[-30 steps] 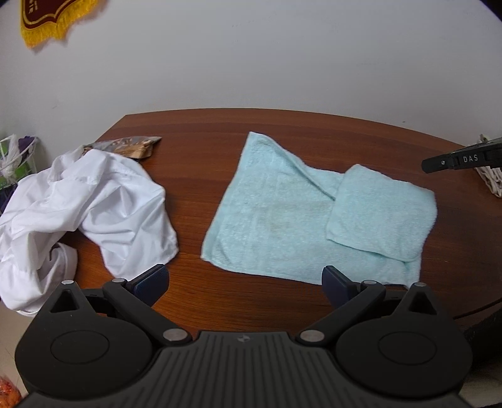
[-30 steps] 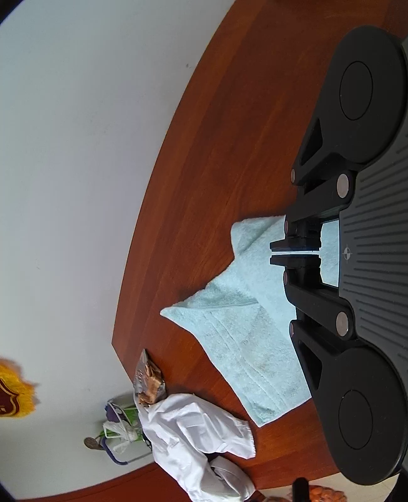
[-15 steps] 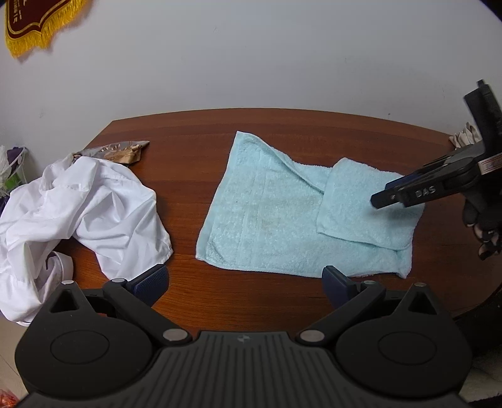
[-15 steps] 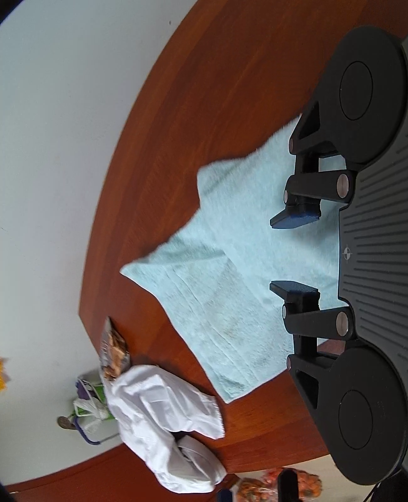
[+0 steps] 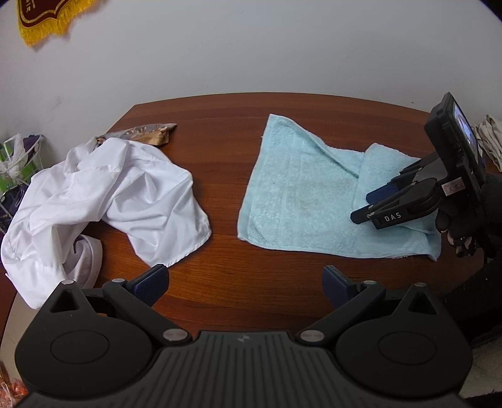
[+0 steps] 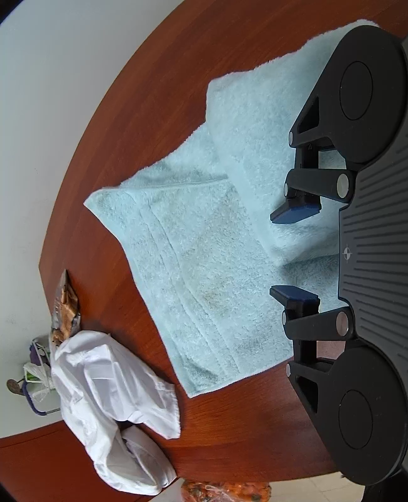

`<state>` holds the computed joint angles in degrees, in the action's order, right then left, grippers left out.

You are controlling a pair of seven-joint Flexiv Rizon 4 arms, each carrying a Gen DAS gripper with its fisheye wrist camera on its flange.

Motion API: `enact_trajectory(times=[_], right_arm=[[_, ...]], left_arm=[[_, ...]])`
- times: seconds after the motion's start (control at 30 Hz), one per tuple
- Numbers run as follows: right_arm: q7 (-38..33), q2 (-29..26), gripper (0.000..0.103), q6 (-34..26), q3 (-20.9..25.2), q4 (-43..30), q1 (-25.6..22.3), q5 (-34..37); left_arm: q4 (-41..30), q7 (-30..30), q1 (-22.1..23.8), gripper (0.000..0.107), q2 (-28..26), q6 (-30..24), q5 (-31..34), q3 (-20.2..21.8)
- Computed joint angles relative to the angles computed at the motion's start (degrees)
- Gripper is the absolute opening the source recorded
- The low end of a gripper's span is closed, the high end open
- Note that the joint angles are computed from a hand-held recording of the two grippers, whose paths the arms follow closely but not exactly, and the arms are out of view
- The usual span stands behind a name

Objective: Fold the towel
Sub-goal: 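Grasp the towel corner with the right gripper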

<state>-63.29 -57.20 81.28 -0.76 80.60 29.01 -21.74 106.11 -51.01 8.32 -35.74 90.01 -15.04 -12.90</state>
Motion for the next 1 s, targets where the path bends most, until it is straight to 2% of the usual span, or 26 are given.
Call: enact_trajectory(times=[0.1, 0.23, 0.3, 0.4, 0.43, 0.57, 0.77, 1.0], right_arm=[[-0.9, -0.7, 0.043, -1.3, 0.0, -0.8, 0.0, -0.6], [-1.2, -1.3, 0.042, 0.9, -1.4, -0.4, 0.5, -1.0], [0.0, -1.4, 0.034, 2.7, -3.4, 0.3, 1.6, -0.9], [1.0, -1.3, 0.018, 3.4, -2.9, 0.4, 0.9, -0.1], [1.5, -1.0, 0.008, 3.8, -3.2, 0.7, 1.0, 0.2], [4.1, 1.2, 0.008, 8.3, -4.6, 3.9, 1.3, 2.2], [10.1, 7.1, 0.007, 18.9, -18.2, 14.6, 9.9, 9.4], [10.7, 11.8, 0.007, 26.3, -36.8, 28.9, 25.4, 27.4]], left_arm=[[-0.4, -1.0, -0.7, 0.103, -0.1, -0.4, -0.3, 1.2], [-1.0, -2.0, -1.6, 0.103, -0.3, -0.9, -0.3, 2.2], [-1.2, -2.3, -2.0, 0.103, -0.4, -1.0, -0.2, 2.6], [-1.6, -2.8, -2.8, 0.103, -0.6, -0.9, 0.1, 3.3], [-1.7, -3.0, -3.0, 0.103, -0.7, -0.9, 0.2, 3.4], [-1.9, -4.1, -3.6, 0.103, -0.8, -1.0, 0.3, 4.0], [-2.5, -5.5, -4.6, 0.103, -2.0, -1.0, 0.4, 3.7], [-1.9, -3.7, -2.3, 0.103, -4.2, 0.4, 0.5, -3.7]])
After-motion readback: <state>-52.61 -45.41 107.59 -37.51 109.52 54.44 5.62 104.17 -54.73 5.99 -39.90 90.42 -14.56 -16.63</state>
